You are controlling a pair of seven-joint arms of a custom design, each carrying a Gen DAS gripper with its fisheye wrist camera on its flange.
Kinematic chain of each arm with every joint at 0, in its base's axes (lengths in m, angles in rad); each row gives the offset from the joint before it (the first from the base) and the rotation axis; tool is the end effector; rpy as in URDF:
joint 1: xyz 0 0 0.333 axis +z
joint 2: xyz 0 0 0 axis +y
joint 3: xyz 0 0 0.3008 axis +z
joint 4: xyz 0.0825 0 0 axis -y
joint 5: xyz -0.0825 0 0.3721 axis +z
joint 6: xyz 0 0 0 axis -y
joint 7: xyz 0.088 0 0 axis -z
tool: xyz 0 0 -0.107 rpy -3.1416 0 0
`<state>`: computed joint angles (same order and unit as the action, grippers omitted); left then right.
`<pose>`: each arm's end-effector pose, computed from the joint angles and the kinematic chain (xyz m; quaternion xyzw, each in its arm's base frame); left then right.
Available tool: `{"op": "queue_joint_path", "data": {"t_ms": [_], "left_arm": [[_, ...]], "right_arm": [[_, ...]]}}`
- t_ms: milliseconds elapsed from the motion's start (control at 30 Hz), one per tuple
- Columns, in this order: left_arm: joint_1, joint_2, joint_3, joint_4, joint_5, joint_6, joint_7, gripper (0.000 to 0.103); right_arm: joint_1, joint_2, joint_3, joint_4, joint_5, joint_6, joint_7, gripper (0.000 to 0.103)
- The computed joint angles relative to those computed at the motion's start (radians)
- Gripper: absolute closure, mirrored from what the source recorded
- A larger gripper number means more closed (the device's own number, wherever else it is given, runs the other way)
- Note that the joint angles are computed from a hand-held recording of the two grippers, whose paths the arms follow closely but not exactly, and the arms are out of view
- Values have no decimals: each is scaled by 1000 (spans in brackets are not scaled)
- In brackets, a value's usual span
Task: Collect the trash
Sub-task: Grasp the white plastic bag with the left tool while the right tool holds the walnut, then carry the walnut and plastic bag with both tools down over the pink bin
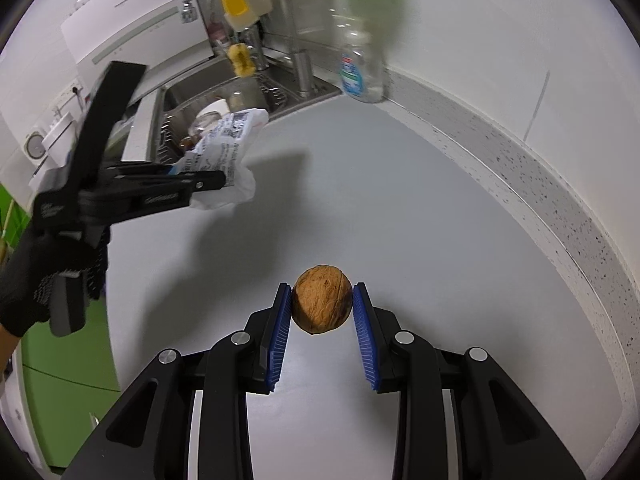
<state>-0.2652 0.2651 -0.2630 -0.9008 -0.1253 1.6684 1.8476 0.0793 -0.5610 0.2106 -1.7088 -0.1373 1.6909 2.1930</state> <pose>0.5233 -0.2783 0.7784 -0.3625 0.8921 -0.2572 0.0811 0.3284 0.1283 0.8093 -0.5470 0.7854 -0.2031 0.2064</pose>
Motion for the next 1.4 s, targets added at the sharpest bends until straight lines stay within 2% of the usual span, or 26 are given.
{"op": "queue_joint_path", "data": {"t_ms": [100,233,467,667,900,967,1200,1400], "left_arm": [[58,-121,19,-140,-57,40,49,81],[120,-251,69,-274,-128,50,113,81],[204,-454,202,-481,-205,33,213,81],[274,-568,314,-631,-190,5,273,81],[361,-635,403,-804,-135,24,328,81],[388,-645,420,-869,-120,49,339,81],[475,-662,457,-1120,-83,183,368,81],[524,-615,466,-1338,-95,371,419,81]], "right_arm": [[11,30,25,34,-2,2,8,72],[43,86,63,90,-10,8,33,72],[154,271,134,244,-44,46,89,72],[273,465,159,382,-72,91,115,72],[416,701,139,554,-86,102,99,72],[452,759,127,575,-75,119,92,72],[521,894,72,479,18,267,27,72],[560,1006,17,348,100,435,-38,72]]}}
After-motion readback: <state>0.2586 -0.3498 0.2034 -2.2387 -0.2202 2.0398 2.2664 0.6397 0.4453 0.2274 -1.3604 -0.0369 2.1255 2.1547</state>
